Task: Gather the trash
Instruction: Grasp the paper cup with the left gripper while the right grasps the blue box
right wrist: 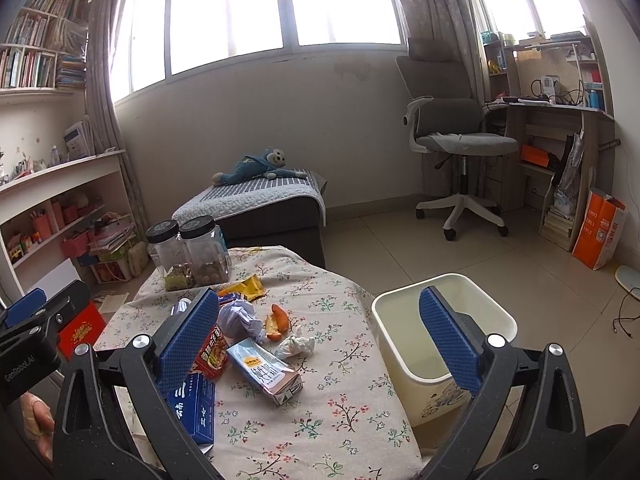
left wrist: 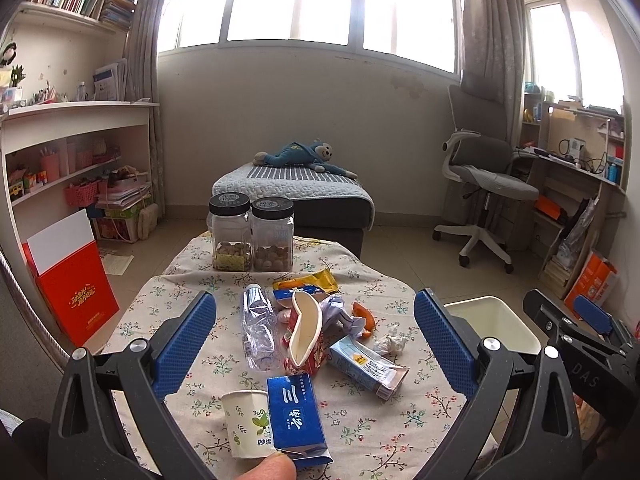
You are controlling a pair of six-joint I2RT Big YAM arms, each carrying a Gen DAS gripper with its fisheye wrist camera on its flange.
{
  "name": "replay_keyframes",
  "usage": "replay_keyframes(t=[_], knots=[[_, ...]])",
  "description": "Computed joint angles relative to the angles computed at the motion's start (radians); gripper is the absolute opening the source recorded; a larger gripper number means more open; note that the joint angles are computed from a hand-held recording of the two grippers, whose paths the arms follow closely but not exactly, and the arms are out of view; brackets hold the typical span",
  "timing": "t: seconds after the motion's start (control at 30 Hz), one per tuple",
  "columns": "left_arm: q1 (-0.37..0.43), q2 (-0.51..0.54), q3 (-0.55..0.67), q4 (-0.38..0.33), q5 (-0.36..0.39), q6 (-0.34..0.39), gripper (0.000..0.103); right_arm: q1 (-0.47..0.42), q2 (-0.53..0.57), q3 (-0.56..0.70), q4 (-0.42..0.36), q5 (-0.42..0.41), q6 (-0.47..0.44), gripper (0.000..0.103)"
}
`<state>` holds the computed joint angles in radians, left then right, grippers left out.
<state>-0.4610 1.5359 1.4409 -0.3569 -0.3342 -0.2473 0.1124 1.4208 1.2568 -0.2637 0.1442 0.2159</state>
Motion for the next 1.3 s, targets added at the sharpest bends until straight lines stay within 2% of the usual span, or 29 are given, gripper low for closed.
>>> replay_keyframes(t=[0.1, 0.2, 0.27, 0.43, 0.5, 0.57, 0.63, 0.7, 0.77, 0.87, 0.9, 0.93, 0.97, 1.0, 1.03, 1.07, 1.17, 1.3], knots=[[0.051, 0.049, 0.082, -0.147, 0.1, -0.059, 0.096, -0.011, 0.057, 0.086, -0.122, -0.041, 0.003, 0.096], [0.109, 0.12, 0.182, -0.323, 0.226, -0.147, 0.096, -0.028, 0.131, 0.191, -0.264, -0.12, 0.009, 0.096], [0.138, 0.165, 0.233, -0.412, 0.291, -0.191, 0.096, -0.034, 0.19, 0.271, -0.37, -0.162, -0.013, 0.096], [0.176, 0.32, 0.397, -0.672, 0.374, -0.239, 0.096, -0.028, 0.351, 0.483, -0.61, -0.191, -0.132, 0.096], [0.193, 0.39, 0.475, -0.793, 0.412, -0.235, 0.096, -0.024, 0.414, 0.569, -0.709, -0.195, -0.197, 0.096], [0.207, 0.425, 0.507, -0.861, 0.446, -0.24, 0.096, -0.019, 0.467, 0.633, -0.783, -0.197, -0.251, 0.096], [0.215, 0.436, 0.5, -0.886, 0.47, -0.237, 0.096, -0.017, 0.502, 0.669, -0.834, -0.226, -0.281, 0.096], [0.218, 0.444, 0.487, -0.904, 0.482, -0.237, 0.096, -0.021, 0.532, 0.697, -0.881, -0.3, -0.289, 0.096], [0.225, 0.447, 0.461, -0.888, 0.498, -0.265, 0.096, -0.019, 0.549, 0.703, -0.904, -0.353, -0.272, 0.096], [0.243, 0.454, 0.431, -0.854, 0.574, -0.284, 0.093, -0.012, 0.587, 0.737, -0.967, -0.414, -0.248, 0.096], [0.245, 0.457, 0.426, -0.849, 0.597, -0.278, 0.09, -0.008, 0.597, 0.746, -0.981, -0.432, -0.241, 0.096], [0.249, 0.464, 0.426, -0.848, 0.615, -0.269, 0.078, -0.004, 0.605, 0.756, -0.993, -0.445, -0.237, 0.096], [0.253, 0.464, 0.421, -0.841, 0.635, -0.266, 0.073, 0.002, 0.609, 0.761, -0.998, -0.453, -0.234, 0.096], [0.259, 0.459, 0.41, -0.822, 0.658, -0.268, 0.07, 0.009, 0.609, 0.761, -0.995, -0.458, -0.231, 0.096], [0.264, 0.453, 0.403, -0.809, 0.671, -0.268, 0.059, 0.017, 0.61, 0.762, -0.988, -0.46, -0.226, 0.096], [0.269, 0.448, 0.401, -0.797, 0.679, -0.266, 0.054, 0.024, 0.613, 0.767, -0.985, -0.463, -0.22, 0.096], [0.284, 0.419, 0.394, -0.765, 0.641, -0.254, 0.05, 0.048, 0.634, 0.797, -0.996, -0.484, -0.192, 0.096], [0.3, 0.376, 0.398, -0.714, 0.509, -0.224, 0.049, 0.089, 0.673, 0.832, -0.996, -0.446, -0.164, 0.096]])
